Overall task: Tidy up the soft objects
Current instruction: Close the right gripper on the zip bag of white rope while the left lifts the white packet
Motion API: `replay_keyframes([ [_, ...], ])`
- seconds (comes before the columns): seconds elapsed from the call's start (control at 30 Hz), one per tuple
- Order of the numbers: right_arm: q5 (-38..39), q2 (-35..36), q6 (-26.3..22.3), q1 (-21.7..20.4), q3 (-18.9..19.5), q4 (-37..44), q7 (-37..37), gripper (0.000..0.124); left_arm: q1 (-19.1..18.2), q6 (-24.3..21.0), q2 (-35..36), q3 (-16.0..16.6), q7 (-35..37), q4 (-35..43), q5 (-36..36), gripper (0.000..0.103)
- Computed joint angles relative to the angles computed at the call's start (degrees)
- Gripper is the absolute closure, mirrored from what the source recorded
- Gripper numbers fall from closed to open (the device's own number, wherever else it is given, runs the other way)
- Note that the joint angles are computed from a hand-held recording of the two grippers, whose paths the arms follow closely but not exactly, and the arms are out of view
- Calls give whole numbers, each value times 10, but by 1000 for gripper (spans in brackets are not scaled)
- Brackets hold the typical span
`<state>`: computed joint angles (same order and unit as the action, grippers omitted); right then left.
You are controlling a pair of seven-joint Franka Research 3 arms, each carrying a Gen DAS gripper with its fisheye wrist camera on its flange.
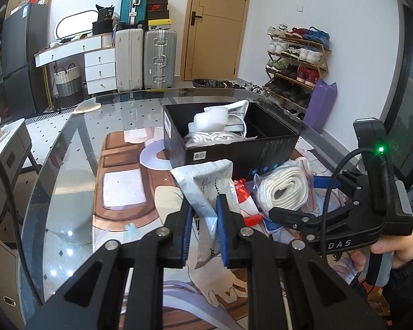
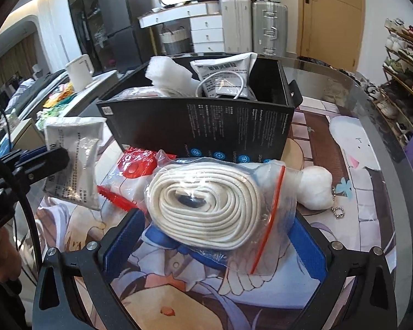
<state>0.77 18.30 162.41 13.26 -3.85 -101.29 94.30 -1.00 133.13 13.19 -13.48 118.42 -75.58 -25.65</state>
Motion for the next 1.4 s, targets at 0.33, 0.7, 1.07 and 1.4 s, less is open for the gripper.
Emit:
replay_keyframes([
  [0.33,-67,33,-55,28,-22,59,70,22,1,4,4,1,-16,5,5,88],
  [0.7,-90,21,-52,30,-25,40,80,22,3,8,0,1,-17,0,3,88],
  [1.07,-171,24,-75,51,-36,49,122,22,4,7,2,1,-19,1,3,88],
  [1.4,-160,13,-79,24,-30,38,114,22,5,3,3,2,-20,2,3,88],
])
